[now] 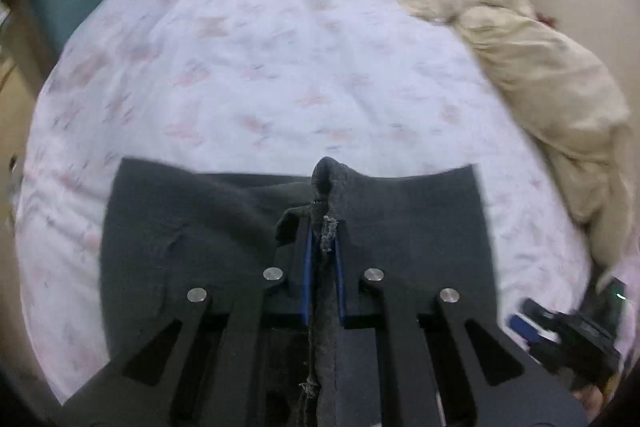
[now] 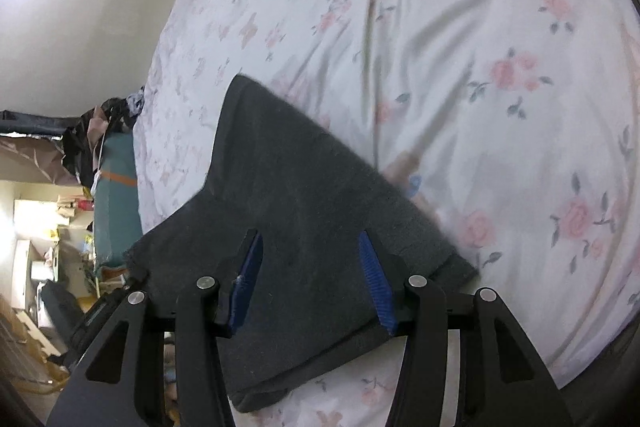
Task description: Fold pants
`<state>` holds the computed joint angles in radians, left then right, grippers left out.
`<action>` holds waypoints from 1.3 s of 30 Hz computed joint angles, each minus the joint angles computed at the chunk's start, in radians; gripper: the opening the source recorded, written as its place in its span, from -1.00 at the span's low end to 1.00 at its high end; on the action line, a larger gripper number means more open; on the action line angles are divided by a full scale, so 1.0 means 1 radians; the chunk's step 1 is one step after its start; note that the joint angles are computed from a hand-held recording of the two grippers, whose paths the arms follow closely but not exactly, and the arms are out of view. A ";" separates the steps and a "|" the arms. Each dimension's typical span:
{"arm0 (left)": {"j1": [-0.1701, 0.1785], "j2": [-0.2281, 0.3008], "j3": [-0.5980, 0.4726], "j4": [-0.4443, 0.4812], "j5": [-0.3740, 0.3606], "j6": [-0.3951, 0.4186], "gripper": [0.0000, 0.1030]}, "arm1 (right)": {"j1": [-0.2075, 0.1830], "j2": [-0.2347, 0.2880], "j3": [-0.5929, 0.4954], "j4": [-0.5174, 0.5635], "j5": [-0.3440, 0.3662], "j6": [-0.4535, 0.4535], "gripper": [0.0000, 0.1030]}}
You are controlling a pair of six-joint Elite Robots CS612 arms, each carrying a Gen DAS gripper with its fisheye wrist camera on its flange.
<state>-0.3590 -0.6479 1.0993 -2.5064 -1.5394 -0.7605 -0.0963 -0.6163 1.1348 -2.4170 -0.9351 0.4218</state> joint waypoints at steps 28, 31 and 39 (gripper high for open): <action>-0.058 0.041 -0.101 0.254 0.120 0.125 0.48 | -0.008 -0.005 -0.002 -0.014 -0.070 -0.026 0.30; -0.066 -0.003 -0.029 0.133 0.131 0.150 0.68 | -0.004 0.002 -0.016 0.054 -0.117 -0.100 0.50; -0.060 -0.103 0.130 -0.008 0.084 0.099 0.68 | 0.008 0.039 -0.061 0.170 -0.215 -0.132 0.50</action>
